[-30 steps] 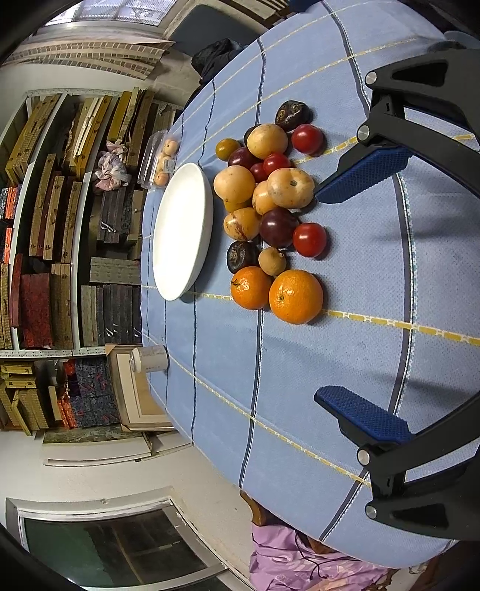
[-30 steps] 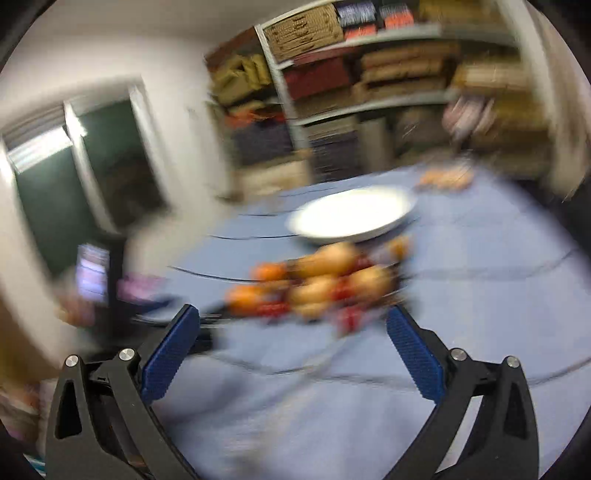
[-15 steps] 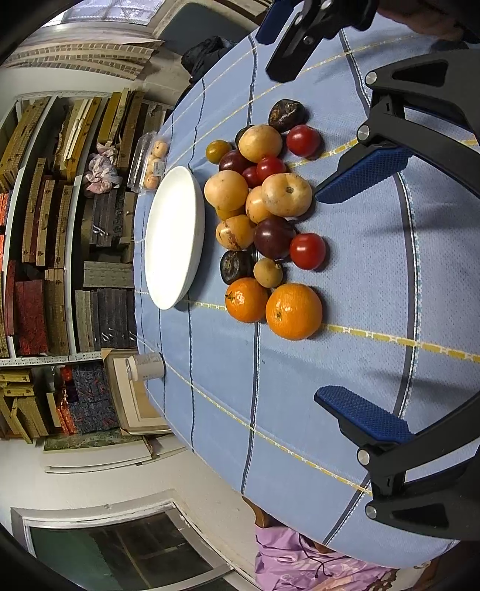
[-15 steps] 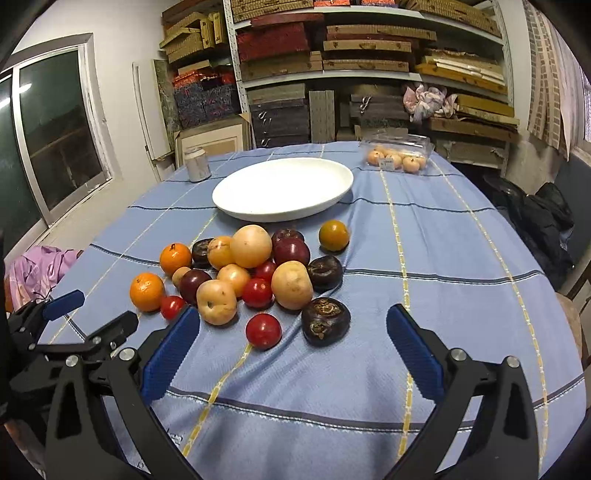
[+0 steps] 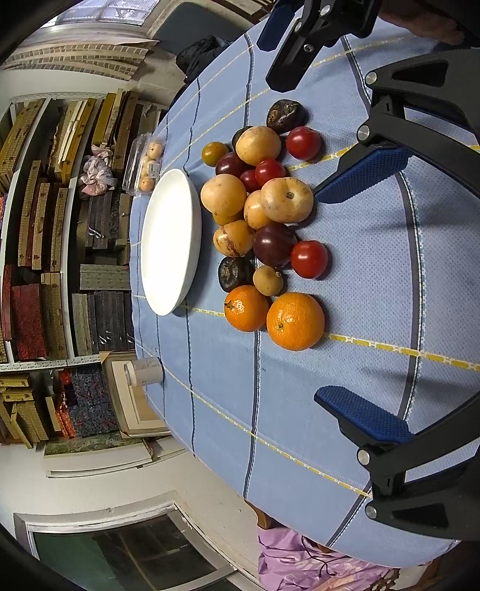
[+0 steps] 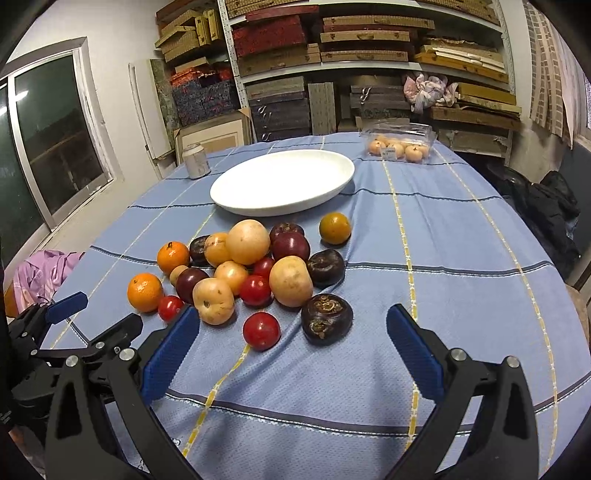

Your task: Organize fruits

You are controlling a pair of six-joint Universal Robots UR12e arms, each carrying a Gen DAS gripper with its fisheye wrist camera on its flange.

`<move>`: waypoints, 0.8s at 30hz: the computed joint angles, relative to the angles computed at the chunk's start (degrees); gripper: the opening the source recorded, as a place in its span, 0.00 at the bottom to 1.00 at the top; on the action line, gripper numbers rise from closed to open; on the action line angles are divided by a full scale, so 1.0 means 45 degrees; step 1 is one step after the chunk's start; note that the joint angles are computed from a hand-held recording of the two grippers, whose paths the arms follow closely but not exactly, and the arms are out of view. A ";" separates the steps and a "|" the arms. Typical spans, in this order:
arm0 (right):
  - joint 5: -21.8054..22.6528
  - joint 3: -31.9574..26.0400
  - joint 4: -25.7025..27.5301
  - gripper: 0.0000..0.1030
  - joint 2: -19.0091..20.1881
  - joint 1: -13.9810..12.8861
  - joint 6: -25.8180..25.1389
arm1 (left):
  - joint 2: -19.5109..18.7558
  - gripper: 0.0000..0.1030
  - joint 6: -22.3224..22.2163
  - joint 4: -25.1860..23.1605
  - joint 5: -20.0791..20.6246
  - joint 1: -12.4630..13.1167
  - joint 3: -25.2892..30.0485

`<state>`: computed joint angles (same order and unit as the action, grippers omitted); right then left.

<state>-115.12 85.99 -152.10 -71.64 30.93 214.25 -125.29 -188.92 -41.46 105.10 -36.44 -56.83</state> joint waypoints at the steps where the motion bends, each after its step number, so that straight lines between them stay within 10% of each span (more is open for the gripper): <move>1: 0.0013 -0.0006 0.0001 0.96 0.0002 -0.0001 -0.0008 | -0.0001 0.97 -0.0001 -0.0007 -0.0008 0.0002 0.0002; 24: 0.0298 0.0043 -0.0220 0.96 0.0019 0.0013 -0.0105 | 0.0040 0.97 -0.0042 -0.0003 -0.0333 0.0109 -0.0111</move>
<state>-113.78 86.18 -153.09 -71.55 30.98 213.78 -125.11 -189.11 -41.48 103.61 -35.95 -57.33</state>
